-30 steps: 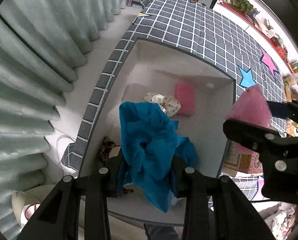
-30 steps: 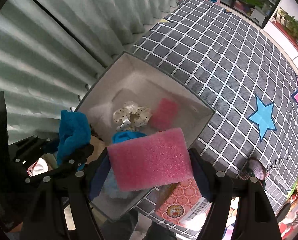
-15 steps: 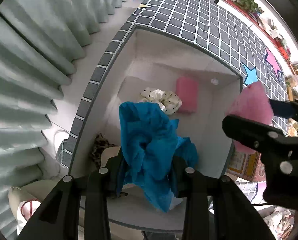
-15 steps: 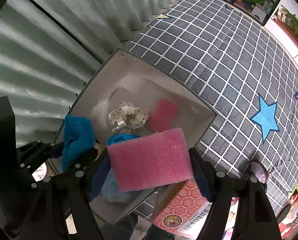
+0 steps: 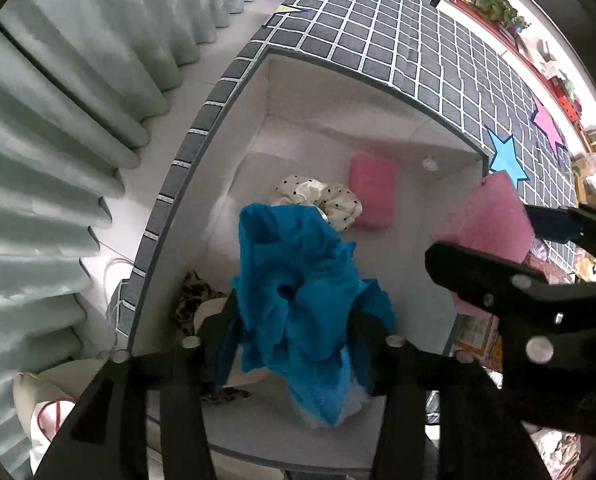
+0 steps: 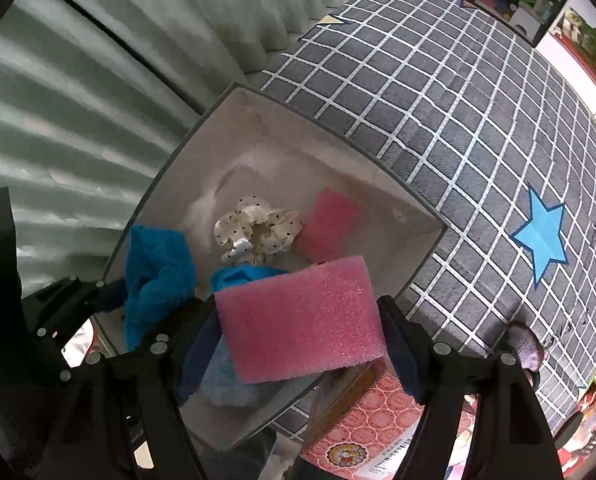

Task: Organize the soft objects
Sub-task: 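Lower the blue cloth and pink sponge into the white box and open both tools, then move both tools back over the remaining soft items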

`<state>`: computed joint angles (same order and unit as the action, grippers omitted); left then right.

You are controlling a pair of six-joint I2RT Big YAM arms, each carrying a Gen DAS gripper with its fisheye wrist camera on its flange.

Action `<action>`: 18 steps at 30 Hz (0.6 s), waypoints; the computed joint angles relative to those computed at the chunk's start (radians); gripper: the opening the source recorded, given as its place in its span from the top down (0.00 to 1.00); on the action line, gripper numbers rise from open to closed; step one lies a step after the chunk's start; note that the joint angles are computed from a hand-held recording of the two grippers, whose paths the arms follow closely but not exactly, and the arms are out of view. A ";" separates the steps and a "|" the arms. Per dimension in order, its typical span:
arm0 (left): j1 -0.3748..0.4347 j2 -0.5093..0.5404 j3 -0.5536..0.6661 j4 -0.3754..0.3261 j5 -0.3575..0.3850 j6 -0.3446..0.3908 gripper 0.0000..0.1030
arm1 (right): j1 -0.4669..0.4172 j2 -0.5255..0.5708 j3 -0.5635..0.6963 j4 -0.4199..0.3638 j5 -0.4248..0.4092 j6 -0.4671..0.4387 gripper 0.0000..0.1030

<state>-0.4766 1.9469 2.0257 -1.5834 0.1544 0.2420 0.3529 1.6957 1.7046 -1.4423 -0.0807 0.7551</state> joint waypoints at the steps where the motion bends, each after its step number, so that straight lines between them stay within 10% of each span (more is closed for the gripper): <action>1: 0.001 0.001 0.001 -0.001 0.001 -0.004 0.32 | 0.001 0.001 0.000 0.002 0.000 -0.006 0.22; 5: 0.009 0.012 0.020 -0.030 0.019 -0.008 0.21 | 0.005 -0.005 0.000 0.014 0.012 -0.021 0.04; 18: 0.018 0.004 0.051 -0.041 0.059 -0.054 0.13 | -0.022 -0.125 -0.065 0.023 0.056 0.036 0.01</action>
<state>-0.4583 1.9506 2.0770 -1.6244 0.2134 0.1883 0.3314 1.5704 1.6396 -1.4192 -0.0251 0.7914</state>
